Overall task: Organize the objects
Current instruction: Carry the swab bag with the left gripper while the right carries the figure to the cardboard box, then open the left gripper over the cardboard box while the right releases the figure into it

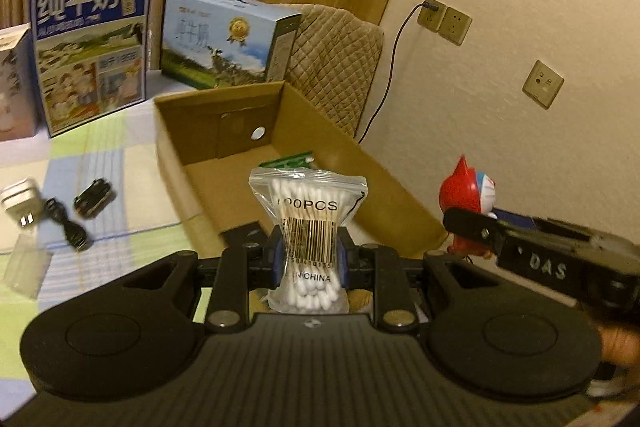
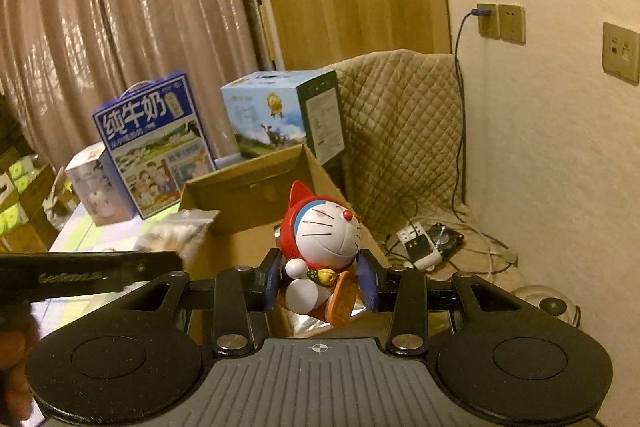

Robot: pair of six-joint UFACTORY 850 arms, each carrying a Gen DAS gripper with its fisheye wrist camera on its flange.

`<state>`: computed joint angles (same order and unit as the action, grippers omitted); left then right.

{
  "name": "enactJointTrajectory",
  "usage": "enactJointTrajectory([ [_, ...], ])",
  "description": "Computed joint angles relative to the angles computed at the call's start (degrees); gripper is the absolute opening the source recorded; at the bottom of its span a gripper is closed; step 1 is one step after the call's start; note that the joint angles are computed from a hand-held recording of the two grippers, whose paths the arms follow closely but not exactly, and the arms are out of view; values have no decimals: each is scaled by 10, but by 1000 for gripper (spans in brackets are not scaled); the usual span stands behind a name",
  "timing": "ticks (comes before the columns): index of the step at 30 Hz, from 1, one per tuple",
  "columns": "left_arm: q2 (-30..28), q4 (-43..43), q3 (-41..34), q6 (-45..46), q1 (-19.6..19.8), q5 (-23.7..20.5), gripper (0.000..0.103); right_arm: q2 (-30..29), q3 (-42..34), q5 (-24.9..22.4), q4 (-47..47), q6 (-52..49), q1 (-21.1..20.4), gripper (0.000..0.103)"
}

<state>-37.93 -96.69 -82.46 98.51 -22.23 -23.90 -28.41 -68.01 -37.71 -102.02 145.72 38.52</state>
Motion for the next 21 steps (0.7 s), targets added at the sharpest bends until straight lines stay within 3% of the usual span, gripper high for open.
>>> enactJointTrajectory([
  [1, -5, -3, -7, 1, -3, 3, 26, 1, 3, 2, -6, 8, -2, 37],
  [2, -10, -11, -14, 6, -6, 8, 38, 3, 7, 3, -14, 17, -4, 37],
  [4, -20, -1, -28, -10, -9, 17, 52, 4, 11, 8, -23, 28, -7, 37],
  [7, -17, -49, -19, 40, -6, 24, 52, 1, 13, 20, -37, 44, -12, 37],
  [12, -8, -57, -1, 39, 12, 29, 53, -10, 1, 42, -72, 71, -19, 37],
  [17, 7, -84, 28, 59, 32, 27, 68, -26, -26, 79, -102, 74, -31, 37],
  [19, 14, -106, 41, 74, 41, 27, 69, -37, -41, 90, -93, 57, -36, 38],
  [20, 17, -113, 47, 78, 46, 27, 70, -39, -44, 89, -100, 63, -39, 41],
  [21, 20, -120, 53, 82, 50, 27, 70, -39, -42, 81, -116, 81, -39, 53],
])
